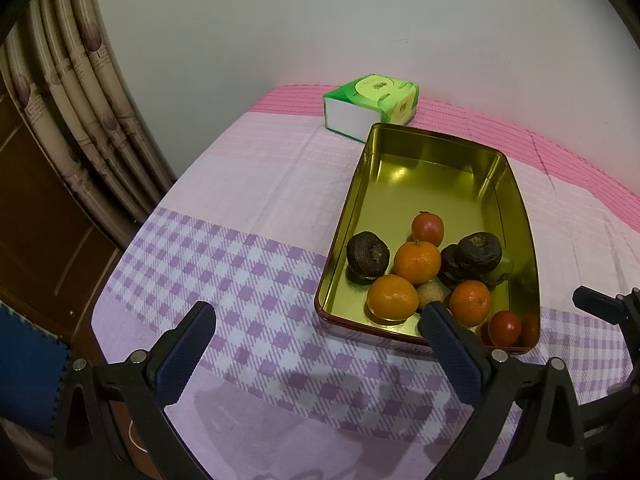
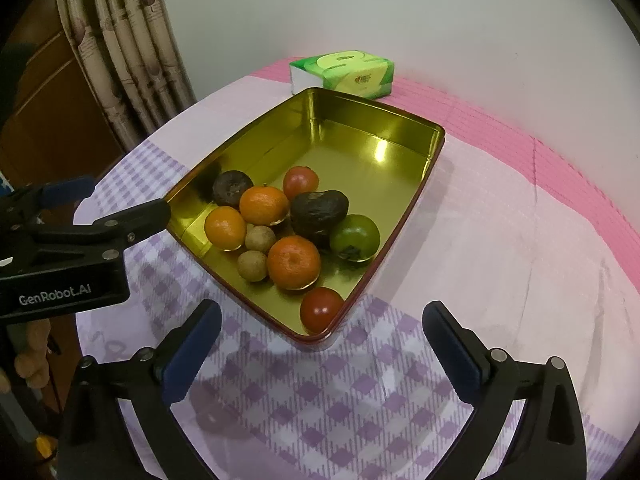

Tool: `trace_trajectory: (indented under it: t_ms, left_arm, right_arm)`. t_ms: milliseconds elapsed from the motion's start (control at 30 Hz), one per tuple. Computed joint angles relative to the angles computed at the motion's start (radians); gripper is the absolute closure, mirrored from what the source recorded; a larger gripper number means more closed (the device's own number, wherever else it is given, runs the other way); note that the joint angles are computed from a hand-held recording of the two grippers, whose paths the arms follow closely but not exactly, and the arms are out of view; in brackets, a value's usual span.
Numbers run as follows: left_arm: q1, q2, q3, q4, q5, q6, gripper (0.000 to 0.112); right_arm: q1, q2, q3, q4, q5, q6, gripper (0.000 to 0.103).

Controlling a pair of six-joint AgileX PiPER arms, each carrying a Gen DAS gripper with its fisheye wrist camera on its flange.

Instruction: Organize fruits

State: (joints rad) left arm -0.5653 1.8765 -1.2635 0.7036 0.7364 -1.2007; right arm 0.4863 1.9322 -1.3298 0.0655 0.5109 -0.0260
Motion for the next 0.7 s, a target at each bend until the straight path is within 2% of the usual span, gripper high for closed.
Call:
trace_trajectory:
  t_ms: [700]
  left_arm:
    - [-0.004,0.000,0.010,0.003,-0.005,0.001,0.010]
  right_arm:
    - [0.009,0.012,-0.015,-0.033,0.013,0.027,0.002]
